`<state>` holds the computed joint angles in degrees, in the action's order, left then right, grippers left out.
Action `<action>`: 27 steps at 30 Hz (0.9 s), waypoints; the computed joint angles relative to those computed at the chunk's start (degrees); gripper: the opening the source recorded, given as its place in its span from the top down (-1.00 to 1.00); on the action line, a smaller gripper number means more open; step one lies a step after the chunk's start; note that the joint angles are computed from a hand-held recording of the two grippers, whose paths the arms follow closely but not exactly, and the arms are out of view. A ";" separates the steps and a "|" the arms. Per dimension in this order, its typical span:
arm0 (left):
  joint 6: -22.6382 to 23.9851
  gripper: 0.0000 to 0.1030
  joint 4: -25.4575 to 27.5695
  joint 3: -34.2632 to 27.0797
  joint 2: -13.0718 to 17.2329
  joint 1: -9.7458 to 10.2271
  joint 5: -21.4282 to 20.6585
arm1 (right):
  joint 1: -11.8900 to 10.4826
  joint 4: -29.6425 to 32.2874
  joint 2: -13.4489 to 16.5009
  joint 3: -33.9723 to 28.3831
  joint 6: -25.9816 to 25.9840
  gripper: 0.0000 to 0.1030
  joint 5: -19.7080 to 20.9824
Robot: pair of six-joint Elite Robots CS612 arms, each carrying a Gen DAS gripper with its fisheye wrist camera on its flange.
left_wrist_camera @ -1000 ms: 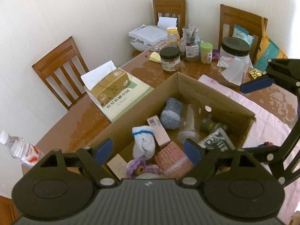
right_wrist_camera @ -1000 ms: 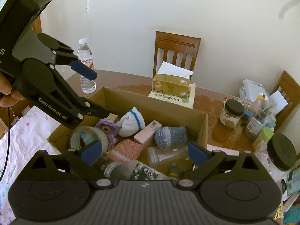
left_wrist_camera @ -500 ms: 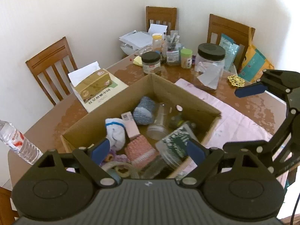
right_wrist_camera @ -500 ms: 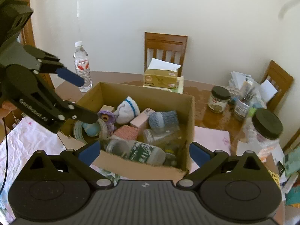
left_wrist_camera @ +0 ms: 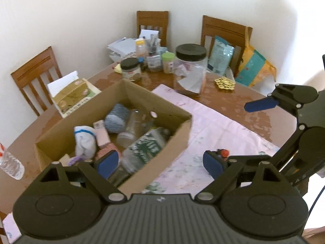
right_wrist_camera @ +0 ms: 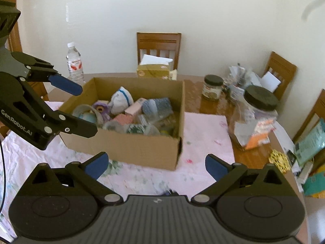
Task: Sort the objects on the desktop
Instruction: 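Move the left gripper down to the black cube toy with red knobs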
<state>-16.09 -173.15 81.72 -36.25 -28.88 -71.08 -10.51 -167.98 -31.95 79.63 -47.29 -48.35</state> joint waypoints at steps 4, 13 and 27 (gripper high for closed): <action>0.12 -0.75 0.12 -1.32 1.20 -0.38 -1.40 | -0.79 -0.83 -0.02 1.15 0.85 -1.00 -1.19; 1.96 -0.75 1.44 -5.38 4.65 -1.64 -2.15 | -2.05 -4.46 0.16 3.59 2.80 -1.00 -4.07; -2.54 -0.72 4.64 -11.59 9.88 -2.09 -5.61 | -3.52 -8.37 0.64 5.61 7.22 -0.99 -9.35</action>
<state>-18.63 -168.51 70.13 -26.37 -30.97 -76.70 -14.03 -176.35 -31.31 85.24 -40.07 -57.71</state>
